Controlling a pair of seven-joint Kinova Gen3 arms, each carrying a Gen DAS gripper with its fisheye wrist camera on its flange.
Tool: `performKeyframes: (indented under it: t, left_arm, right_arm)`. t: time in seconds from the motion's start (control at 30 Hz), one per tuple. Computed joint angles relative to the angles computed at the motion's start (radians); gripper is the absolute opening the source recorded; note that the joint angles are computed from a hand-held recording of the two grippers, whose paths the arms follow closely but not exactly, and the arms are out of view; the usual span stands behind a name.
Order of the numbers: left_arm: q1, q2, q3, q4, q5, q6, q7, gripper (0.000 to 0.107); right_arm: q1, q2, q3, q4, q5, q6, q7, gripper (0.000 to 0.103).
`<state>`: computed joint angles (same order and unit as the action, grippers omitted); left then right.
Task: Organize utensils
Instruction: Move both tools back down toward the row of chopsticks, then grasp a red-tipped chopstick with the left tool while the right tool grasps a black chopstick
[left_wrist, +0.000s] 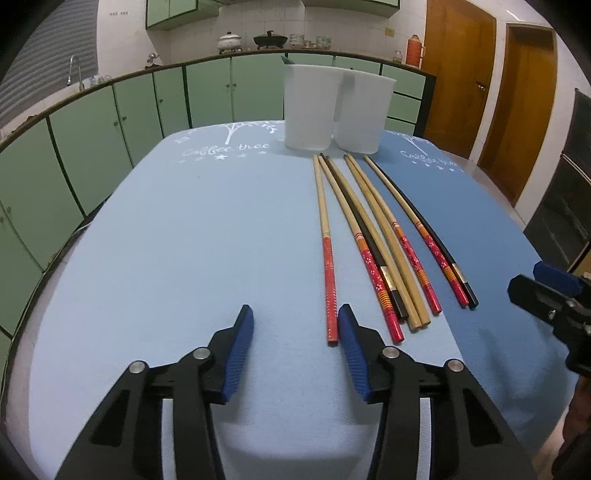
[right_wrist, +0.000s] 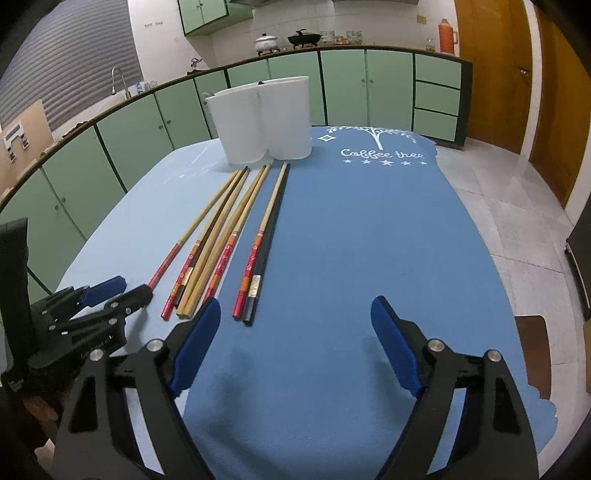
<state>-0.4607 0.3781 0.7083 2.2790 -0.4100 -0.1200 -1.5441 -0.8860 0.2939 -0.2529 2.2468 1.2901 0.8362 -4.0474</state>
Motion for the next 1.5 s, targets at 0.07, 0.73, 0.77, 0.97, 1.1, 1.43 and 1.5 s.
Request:
performKeyframes:
  t: [0.07, 0.73, 0.77, 0.97, 1.1, 1.43, 1.5]
  left_arm:
    - [0.013, 0.0, -0.013, 0.0, -0.001, -0.007, -0.003, 0.045]
    - [0.091, 0.009, -0.07, -0.033, 0.003, -0.005, 0.038, 0.035]
    - [0.09, 0.009, -0.069, -0.032, 0.005, -0.005, 0.036, 0.035]
    - [0.096, 0.007, -0.075, -0.03, 0.017, -0.007, 0.026, 0.035]
    - [0.113, 0.002, -0.092, -0.028, 0.021, -0.011, 0.024, 0.035]
    - [0.161, -0.009, -0.131, -0.021, 0.013, -0.022, 0.034, 0.006]
    - [0.117, -0.004, -0.085, -0.021, -0.007, -0.013, 0.043, 0.006]
  right_arm:
    - [0.004, 0.009, 0.0, -0.003, 0.005, -0.013, 0.002, 0.074]
    - [-0.017, 0.088, 0.055, -0.057, -0.038, -0.002, 0.048, 0.036]
    - [-0.018, 0.086, 0.055, -0.053, -0.037, -0.001, 0.039, 0.036]
    - [-0.014, 0.09, 0.046, -0.052, -0.017, -0.006, 0.047, 0.038]
    - [-0.021, 0.11, 0.048, -0.08, -0.037, 0.016, 0.109, 0.033]
    - [-0.031, 0.112, 0.071, -0.088, -0.028, 0.001, 0.13, 0.006]
    - [-0.025, 0.099, 0.067, -0.076, -0.022, -0.007, 0.112, 0.006]
